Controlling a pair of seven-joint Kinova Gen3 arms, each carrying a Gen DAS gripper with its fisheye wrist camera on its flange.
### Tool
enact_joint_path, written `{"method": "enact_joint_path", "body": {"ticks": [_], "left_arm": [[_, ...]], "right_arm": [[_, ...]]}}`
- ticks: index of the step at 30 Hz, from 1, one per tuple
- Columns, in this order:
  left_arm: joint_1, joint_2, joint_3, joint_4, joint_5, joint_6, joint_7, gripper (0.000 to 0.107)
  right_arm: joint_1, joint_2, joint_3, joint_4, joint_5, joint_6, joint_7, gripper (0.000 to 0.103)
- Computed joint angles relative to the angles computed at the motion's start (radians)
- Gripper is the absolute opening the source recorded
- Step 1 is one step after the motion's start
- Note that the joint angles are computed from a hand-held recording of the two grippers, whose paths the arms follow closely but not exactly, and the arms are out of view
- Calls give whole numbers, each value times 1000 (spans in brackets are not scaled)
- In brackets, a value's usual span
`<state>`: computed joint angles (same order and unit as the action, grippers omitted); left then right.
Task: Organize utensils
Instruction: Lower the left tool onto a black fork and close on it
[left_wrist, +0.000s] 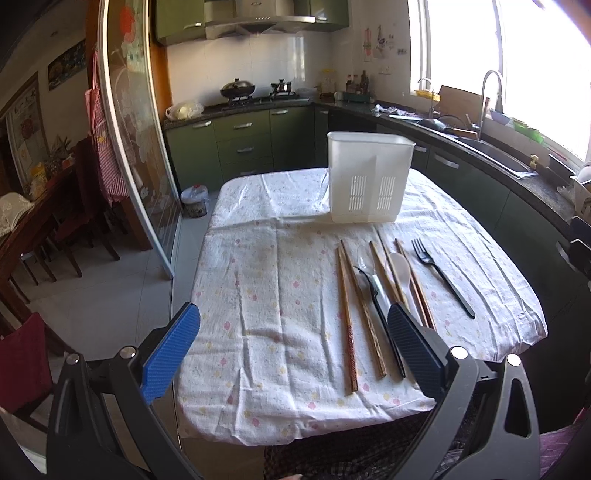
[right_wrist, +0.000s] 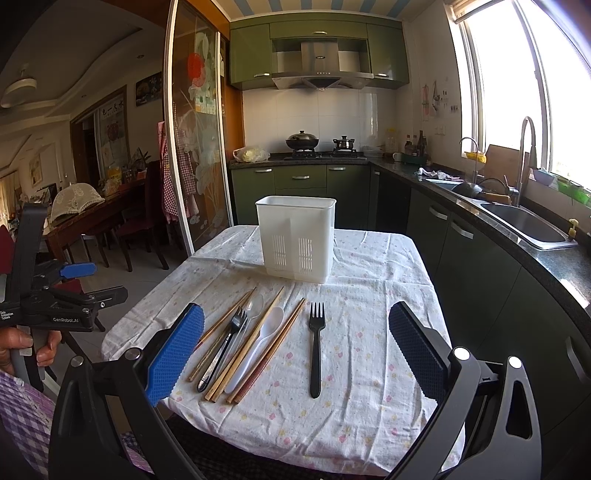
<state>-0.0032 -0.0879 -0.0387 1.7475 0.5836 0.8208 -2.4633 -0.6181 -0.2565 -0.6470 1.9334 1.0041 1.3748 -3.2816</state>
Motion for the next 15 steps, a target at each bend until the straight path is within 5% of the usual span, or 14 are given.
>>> {"method": "enact_joint_path", "body": {"ticks": [6,9,15], "left_arm": [[-32,26,-34,-16,109,70,-96,97],[-38,21,-11,-13,92,48,-86,97],[-37,90,22,-109,46,135,-21,97]], "right_arm": [[-2,-2,2,13,-2,-7,-18,99],[2,-7,16,17,-14,-24,-4,99],[40,-20,122,14,-92,-152,77,99]]}}
